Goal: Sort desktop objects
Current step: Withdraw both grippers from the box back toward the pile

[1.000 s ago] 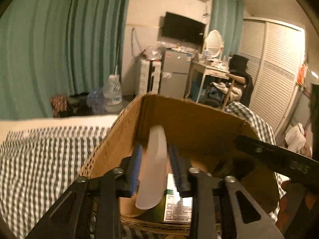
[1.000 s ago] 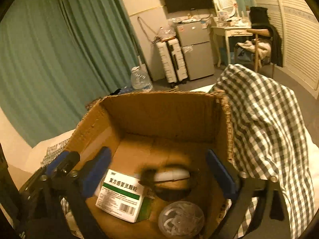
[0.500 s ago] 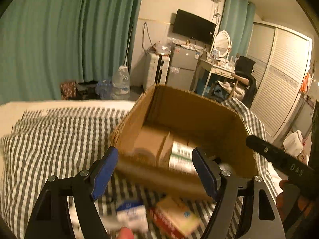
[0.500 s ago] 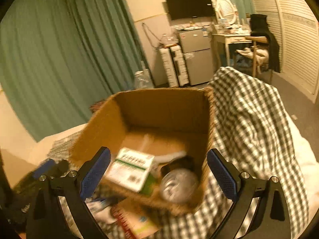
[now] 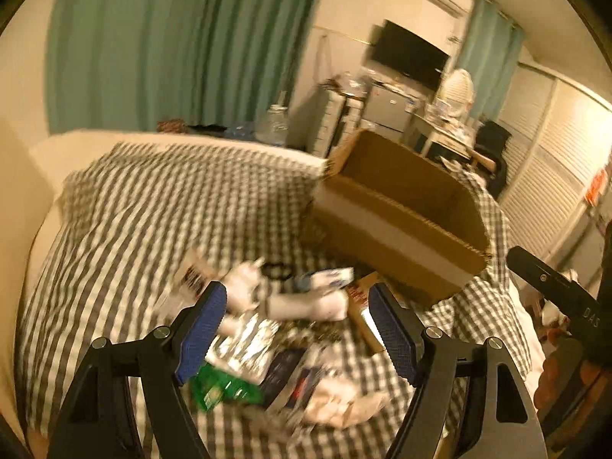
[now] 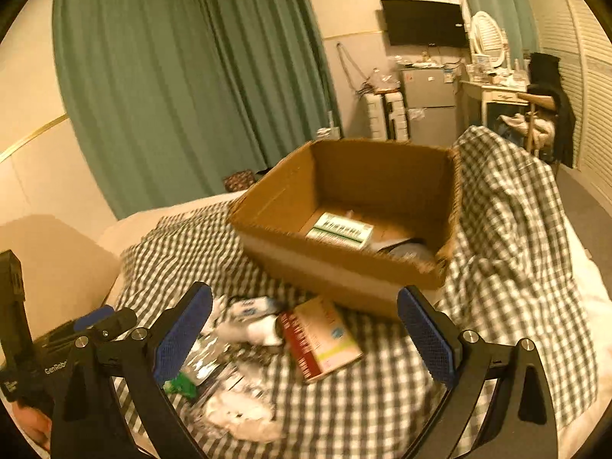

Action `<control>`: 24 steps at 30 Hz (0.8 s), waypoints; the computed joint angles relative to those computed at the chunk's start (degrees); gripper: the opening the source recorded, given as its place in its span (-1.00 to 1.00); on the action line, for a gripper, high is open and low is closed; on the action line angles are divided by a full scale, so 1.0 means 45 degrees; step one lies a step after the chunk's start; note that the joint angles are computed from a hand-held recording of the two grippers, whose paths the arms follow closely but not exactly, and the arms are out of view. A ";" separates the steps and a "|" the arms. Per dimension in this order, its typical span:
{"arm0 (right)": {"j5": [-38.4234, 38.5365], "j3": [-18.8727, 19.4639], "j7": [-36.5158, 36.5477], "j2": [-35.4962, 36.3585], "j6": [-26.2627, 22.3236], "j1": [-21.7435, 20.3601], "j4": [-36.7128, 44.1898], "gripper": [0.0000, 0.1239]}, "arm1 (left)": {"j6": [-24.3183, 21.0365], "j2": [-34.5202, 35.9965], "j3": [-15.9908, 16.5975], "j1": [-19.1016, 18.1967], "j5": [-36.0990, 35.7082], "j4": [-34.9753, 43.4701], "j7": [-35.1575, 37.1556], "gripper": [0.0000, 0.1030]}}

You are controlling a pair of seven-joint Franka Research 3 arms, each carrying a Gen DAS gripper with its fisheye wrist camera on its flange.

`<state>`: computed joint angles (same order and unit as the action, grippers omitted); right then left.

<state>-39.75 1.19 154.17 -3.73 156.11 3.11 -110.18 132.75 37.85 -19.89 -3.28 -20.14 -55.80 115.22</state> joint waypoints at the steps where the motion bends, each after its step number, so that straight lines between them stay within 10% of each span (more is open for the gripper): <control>1: 0.0039 0.0051 -0.0155 0.0118 -0.0029 0.0066 0.0043 0.58 | 0.0351 -0.0355 0.0060 0.0173 -0.0116 -0.0751 -0.0079 0.54; 15: 0.1792 -0.0386 -0.1818 0.0823 0.0988 0.0600 -0.1002 0.58 | 0.3505 -0.2127 -0.0405 0.0753 -0.1183 -0.5840 0.2291 0.54; 24: 0.7772 -0.0018 -0.8746 0.2111 0.0385 0.1439 -0.0639 0.58 | 0.2899 -0.0960 0.0693 0.0273 0.0633 -0.4391 -0.1441 0.54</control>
<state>-4.77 1.11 114.81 5.77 157.84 9.59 -113.06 145.79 33.53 -16.78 -2.05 -17.29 -75.56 108.73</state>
